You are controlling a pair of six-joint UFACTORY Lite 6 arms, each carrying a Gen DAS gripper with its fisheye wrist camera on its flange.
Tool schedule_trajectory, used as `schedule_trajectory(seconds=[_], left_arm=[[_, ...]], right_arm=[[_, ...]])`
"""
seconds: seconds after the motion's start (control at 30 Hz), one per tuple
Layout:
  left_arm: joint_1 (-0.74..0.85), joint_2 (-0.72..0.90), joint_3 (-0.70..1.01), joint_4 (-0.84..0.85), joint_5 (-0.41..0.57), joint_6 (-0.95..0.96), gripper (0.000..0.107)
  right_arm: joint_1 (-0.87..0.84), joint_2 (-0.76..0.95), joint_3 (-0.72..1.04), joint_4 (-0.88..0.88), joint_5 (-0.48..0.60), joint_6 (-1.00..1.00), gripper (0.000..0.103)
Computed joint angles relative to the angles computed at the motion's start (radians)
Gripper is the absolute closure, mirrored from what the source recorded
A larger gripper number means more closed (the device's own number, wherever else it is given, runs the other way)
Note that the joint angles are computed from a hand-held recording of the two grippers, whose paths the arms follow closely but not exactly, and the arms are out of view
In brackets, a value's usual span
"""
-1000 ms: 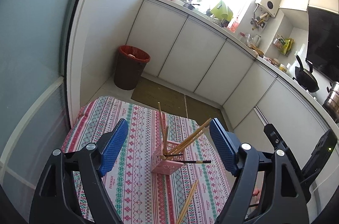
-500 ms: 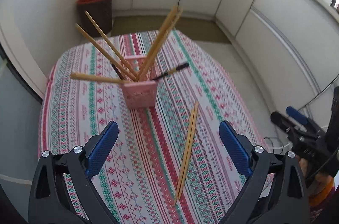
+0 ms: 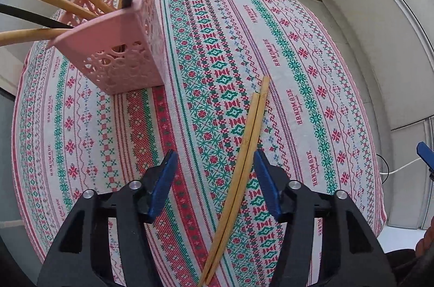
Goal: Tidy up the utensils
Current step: 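Move the left tool down to the two wooden chopsticks on the cloth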
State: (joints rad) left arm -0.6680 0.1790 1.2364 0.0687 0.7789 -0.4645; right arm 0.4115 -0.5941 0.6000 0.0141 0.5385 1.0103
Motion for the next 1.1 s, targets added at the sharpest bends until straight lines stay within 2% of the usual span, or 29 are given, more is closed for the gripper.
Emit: schedule_trajectory(seconds=[0.13,0.33,0.43,0.6,0.7,0.8,0.87,1.1], left_arm=[[-0.045,0.070,0.047,0.143,-0.033,-0.120,0.063],[-0.118,0.217,0.168,0.324,0.010,-0.241,0.074],[-0.110,0.257,0.197,0.331,0.005,-0.237,0.075],[-0.037,0.264,0.240,0.187,-0.033,-0.127,0.074],[-0.035,0.286,0.264,0.166,-0.051,-0.100,0.073],[-0.062,0.298,0.250,0.234,-0.060,-0.148,0.073],[-0.062,0.301,0.239,0.199,-0.057,-0.112,0.074],[-0.101,0.288,0.232,0.240,-0.051,-0.122,0.075]], right_arm=[[0.025,0.029,0.020,-0.050,-0.007,0.028,0.007],[-0.055,0.026,0.006,0.086,-0.015,-0.130,0.007],[-0.086,0.017,-0.005,0.113,-0.012,-0.169,0.007],[-0.133,0.004,-0.023,0.163,-0.010,-0.225,0.007],[-0.146,0.003,-0.028,0.183,-0.011,-0.247,0.007],[-0.159,0.009,-0.030,0.228,-0.011,-0.295,0.007],[-0.154,0.013,-0.026,0.217,-0.009,-0.287,0.007],[-0.160,0.021,-0.029,0.236,-0.013,-0.305,0.007]])
